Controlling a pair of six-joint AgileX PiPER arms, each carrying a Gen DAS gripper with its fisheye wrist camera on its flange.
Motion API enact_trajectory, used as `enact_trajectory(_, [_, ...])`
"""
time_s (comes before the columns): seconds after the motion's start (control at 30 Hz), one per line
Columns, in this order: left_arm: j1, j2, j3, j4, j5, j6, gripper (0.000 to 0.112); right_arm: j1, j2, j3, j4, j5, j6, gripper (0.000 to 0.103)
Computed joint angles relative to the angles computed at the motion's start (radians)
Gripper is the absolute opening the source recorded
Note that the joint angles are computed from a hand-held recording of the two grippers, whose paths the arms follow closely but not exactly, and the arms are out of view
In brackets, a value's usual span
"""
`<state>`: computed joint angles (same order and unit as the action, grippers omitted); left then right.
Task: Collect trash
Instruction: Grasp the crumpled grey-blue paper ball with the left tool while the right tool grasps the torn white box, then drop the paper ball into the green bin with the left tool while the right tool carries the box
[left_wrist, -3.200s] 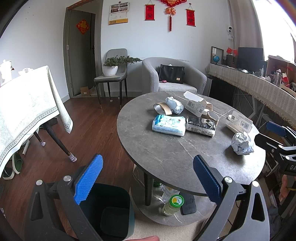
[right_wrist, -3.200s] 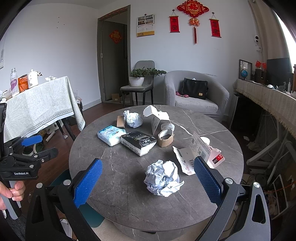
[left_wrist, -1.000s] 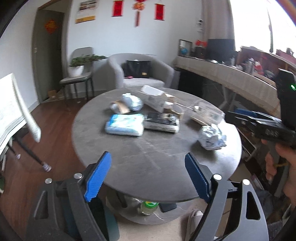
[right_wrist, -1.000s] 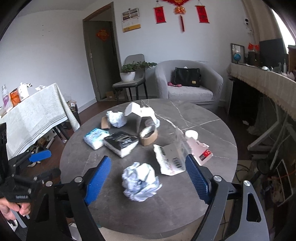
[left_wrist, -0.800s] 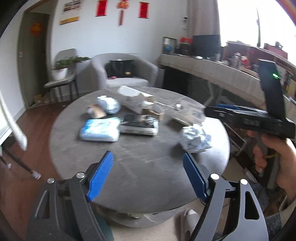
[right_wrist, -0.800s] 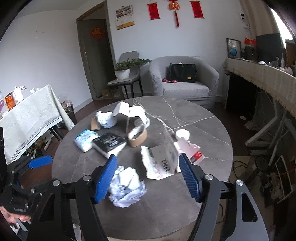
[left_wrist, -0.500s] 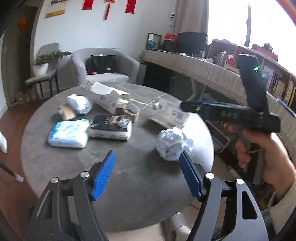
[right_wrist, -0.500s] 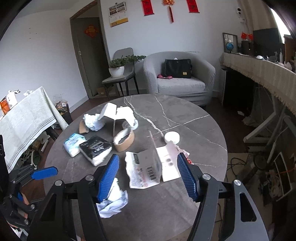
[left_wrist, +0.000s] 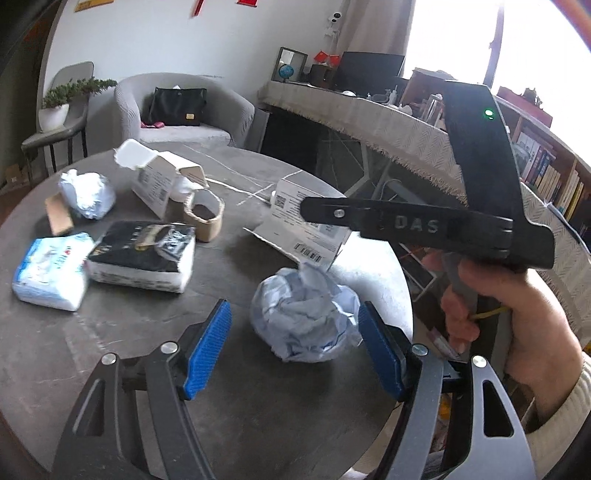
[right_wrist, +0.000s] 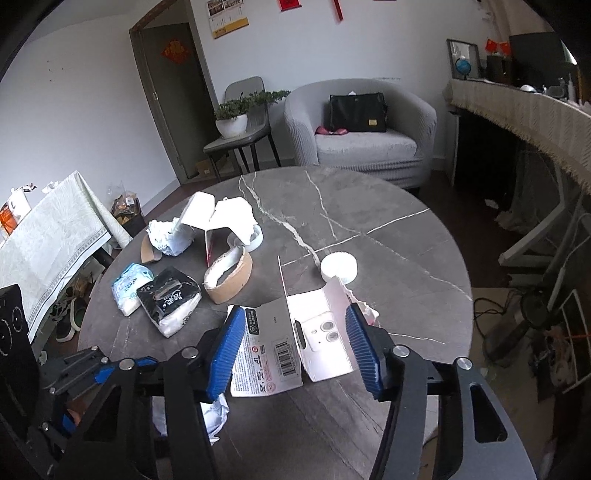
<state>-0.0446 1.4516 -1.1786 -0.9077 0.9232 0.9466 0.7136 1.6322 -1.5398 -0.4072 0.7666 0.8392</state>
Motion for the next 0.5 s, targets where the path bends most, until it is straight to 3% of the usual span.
enact_trajectory(0.27, [-0.024, 0.042, -0.033, -0.002, 0.011, -0.026, 0.063, -0.029, 0.048, -0.033, 0.063, -0.002, -0.065, 0.039])
enact_trajectory(0.37, [-0.015, 0.045, -0.044, -0.007, 0.024, -0.042, 0.058, -0.030, 0.058, -0.045, 0.072, 0.002, -0.083, 0.024])
enact_trajectory(0.5, [0.012, 0.034, -0.047, -0.006, 0.041, -0.039, 0.055, -0.016, 0.090, -0.084, 0.062, 0.044, -0.104, 0.013])
